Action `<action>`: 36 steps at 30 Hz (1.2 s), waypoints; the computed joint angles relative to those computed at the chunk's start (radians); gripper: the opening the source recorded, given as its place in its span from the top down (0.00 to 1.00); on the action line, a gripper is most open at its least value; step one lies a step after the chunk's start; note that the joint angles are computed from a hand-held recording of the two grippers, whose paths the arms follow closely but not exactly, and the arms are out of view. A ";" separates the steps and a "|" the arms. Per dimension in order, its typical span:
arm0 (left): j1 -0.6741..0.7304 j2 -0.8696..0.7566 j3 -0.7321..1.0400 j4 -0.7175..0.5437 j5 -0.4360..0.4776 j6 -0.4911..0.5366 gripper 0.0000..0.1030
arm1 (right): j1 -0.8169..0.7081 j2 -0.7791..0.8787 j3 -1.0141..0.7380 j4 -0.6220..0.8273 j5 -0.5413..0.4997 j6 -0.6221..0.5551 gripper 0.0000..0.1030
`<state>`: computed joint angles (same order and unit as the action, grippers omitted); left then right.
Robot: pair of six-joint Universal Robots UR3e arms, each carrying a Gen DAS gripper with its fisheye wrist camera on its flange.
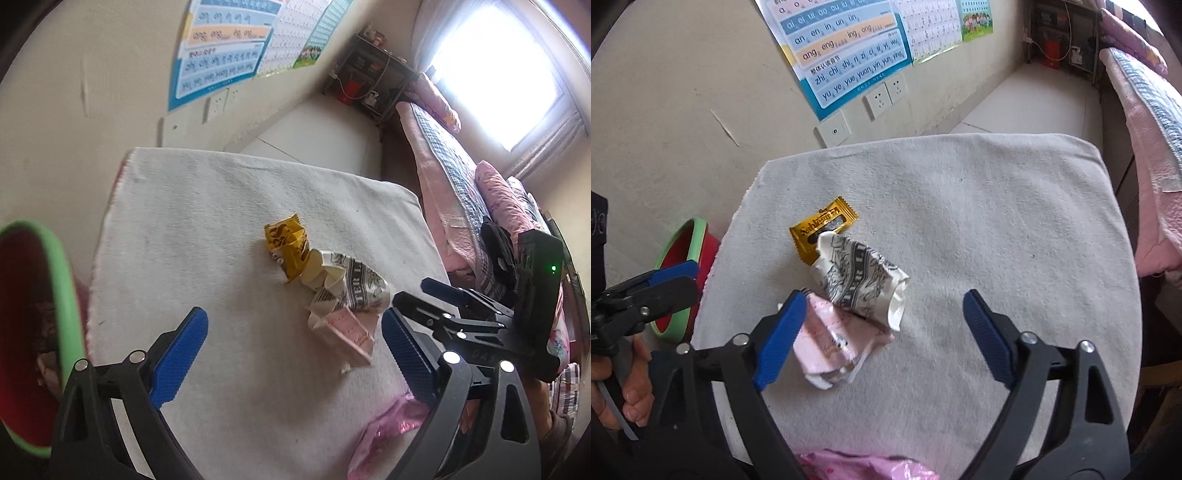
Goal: Collect trash
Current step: 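Grasp the gold wrapper with the left tool while the right tool grasps the silver printed wrapper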
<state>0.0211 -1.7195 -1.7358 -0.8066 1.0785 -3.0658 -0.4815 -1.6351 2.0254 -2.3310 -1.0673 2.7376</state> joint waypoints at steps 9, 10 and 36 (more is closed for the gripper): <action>-0.058 -0.287 0.269 -0.030 -0.002 -0.042 0.34 | 0.034 0.143 -0.088 -0.004 0.014 0.020 0.37; -0.065 -0.313 0.298 -0.034 0.005 -0.052 0.35 | 0.034 0.150 -0.094 -0.003 0.016 0.018 0.41; -0.112 -0.303 0.299 -0.002 -0.014 -0.073 0.98 | -0.065 0.068 -0.033 0.025 0.126 -0.008 0.82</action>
<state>-0.0909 -2.0222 -1.4369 -0.8082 1.0642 -3.1393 -0.5468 -1.5672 1.9929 -2.3058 -0.9411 2.7294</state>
